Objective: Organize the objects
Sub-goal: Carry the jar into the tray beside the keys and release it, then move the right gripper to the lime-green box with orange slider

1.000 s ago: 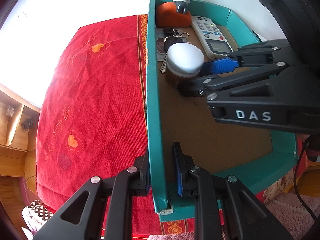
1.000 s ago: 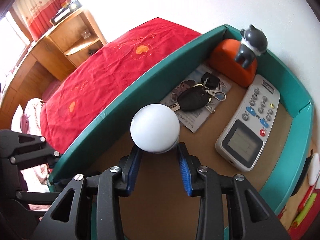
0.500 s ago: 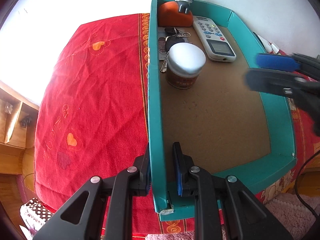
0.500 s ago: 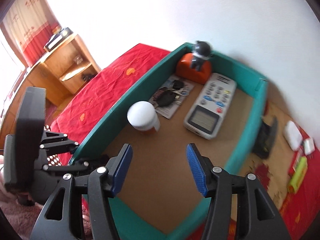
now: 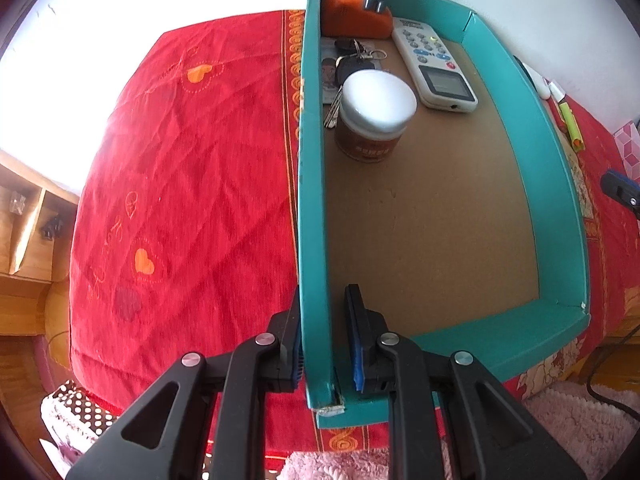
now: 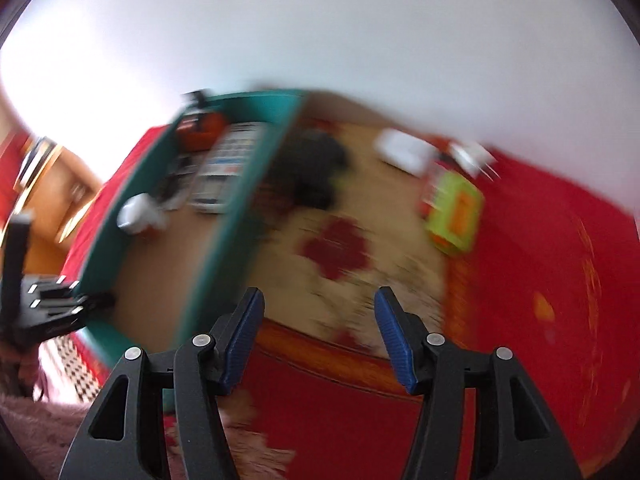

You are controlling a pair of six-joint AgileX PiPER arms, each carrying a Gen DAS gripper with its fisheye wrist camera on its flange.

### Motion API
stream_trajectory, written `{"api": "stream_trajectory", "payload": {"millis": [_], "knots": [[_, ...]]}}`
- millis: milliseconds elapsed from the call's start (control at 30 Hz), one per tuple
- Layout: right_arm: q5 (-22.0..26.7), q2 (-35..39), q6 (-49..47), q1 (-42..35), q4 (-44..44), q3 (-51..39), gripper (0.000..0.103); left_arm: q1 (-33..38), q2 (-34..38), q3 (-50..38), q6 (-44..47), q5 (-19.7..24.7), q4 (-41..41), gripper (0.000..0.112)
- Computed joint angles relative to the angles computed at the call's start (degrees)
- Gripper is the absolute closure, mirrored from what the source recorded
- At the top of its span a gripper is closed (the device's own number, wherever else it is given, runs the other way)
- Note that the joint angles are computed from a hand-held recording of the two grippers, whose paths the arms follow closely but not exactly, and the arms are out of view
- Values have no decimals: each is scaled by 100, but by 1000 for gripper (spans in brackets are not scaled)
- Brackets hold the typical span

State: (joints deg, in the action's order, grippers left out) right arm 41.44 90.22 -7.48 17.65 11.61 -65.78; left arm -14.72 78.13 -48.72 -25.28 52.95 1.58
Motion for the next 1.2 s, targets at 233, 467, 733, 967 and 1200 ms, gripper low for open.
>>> {"api": "stream_trajectory", "payload": {"millis": [233,467,733,967,1200], "knots": [[-263,165,60,-757,107,233,44,-41,43,-53,-232,237,19,96],[-131,744,-773,-1374,1173,-246,44,-291,201,-227,-594,378,266,97],[50,1733,-421,-1538,1087,-1418,44,-551,349,-391,-1130,484,461,96],[113,2120,-344,-1448,899,-1957,44,-643,296,-354,-1372,510,527,96],[-64,2051,-235,-1391,585,-1835,62,-656,85,-213,-1512,542,558,95]]}}
